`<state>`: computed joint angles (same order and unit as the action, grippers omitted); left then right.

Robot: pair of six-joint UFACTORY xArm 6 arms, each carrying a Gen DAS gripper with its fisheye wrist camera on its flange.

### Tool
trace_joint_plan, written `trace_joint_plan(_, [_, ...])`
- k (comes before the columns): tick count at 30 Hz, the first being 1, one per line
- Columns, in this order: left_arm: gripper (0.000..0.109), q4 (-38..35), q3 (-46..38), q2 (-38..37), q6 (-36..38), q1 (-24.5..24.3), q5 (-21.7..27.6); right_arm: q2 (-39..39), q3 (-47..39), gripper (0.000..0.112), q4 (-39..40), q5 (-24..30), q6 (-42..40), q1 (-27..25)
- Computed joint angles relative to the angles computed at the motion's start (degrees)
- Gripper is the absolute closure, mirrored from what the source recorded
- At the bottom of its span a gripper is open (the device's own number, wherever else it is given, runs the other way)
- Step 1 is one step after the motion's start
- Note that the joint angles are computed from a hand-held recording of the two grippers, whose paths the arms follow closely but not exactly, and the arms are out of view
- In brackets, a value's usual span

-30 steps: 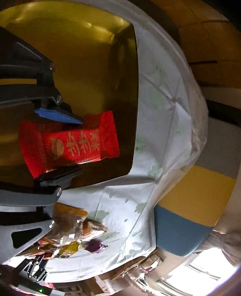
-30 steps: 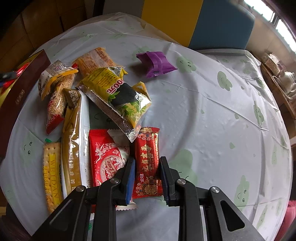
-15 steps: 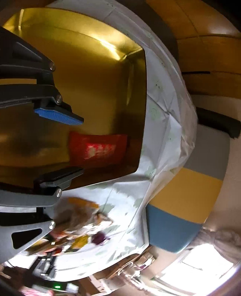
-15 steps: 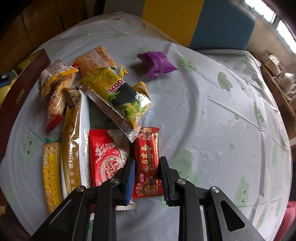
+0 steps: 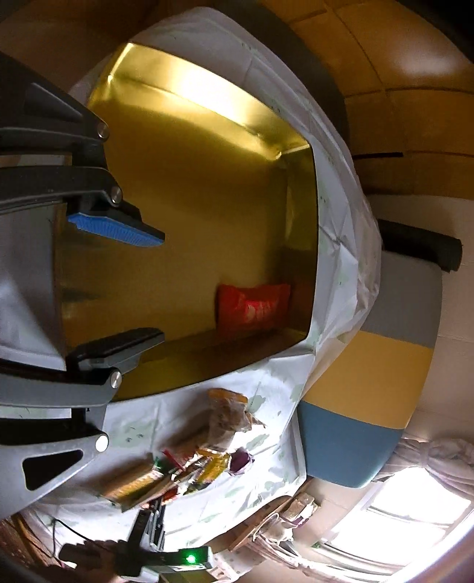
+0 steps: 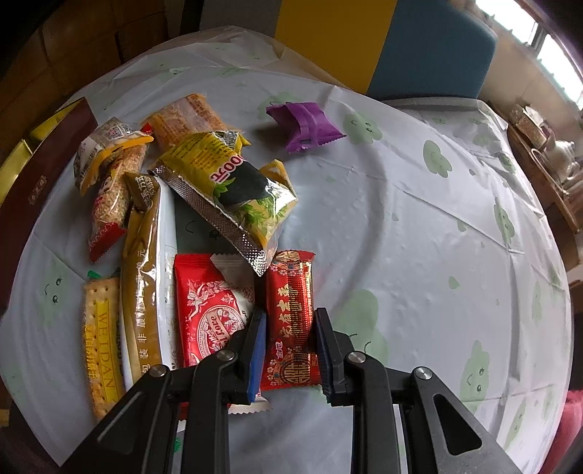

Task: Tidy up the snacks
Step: 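Carry the red wrapped cake into the tin and release it with the right tool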

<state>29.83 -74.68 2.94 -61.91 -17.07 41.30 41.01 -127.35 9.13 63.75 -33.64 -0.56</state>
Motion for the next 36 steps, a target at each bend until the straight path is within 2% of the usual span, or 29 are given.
trace_joint_plan(4, [0.061, 1.2, 4.3, -3.2, -3.0, 0.2, -0.6, 2.2, -4.2, 0.087, 0.6, 3.3, 1.3, -0.6])
trace_joint_plan(8, [0.061, 2.2, 7.7, -5.9, -5.1, 1.1, -1.3, 7.2, -14.6, 0.089, 0.7, 11.2, 5.6, -1.7])
trace_joint_plan(10, [0.061, 2.7, 8.8, -6.8, -6.3, 1.6, -1.2, 7.3, -15.5, 0.090, 0.6, 11.9, 7.7, -2.4])
trace_joint_plan(14, [0.061, 3.1, 10.3, -7.8, -7.7, 2.1, -1.9, 2.9, -10.3, 0.090, 1.7, 9.1, 8.8, -3.5])
trace_joint_plan(18, [0.061, 3.9, 10.3, -8.1, -8.3, 2.0, -0.9, -0.1, -7.1, 0.090, 5.4, 9.3, 8.9, -3.6])
trace_joint_plan(23, [0.061, 5.0, 11.1, -8.9, -9.3, 2.2, 0.2, -7.9, 3.5, 0.090, 9.9, 5.5, 4.7, 0.5])
trace_joint_plan(25, [0.061, 5.2, 11.6, -9.3, -9.8, 2.3, 0.3, -10.4, 6.2, 0.090, 13.3, 5.8, 2.4, 2.2])
trace_joint_plan(32, [0.061, 5.7, 13.3, -10.9, -11.2, 2.5, 0.2, -12.0, 5.2, 0.090, 23.7, 9.4, 0.2, 10.1])
trace_joint_plan(36, [0.061, 5.3, 14.0, -11.6, -11.2, 2.6, 0.1, -10.3, 3.3, 0.087, 24.2, 10.0, 2.2, 15.1])
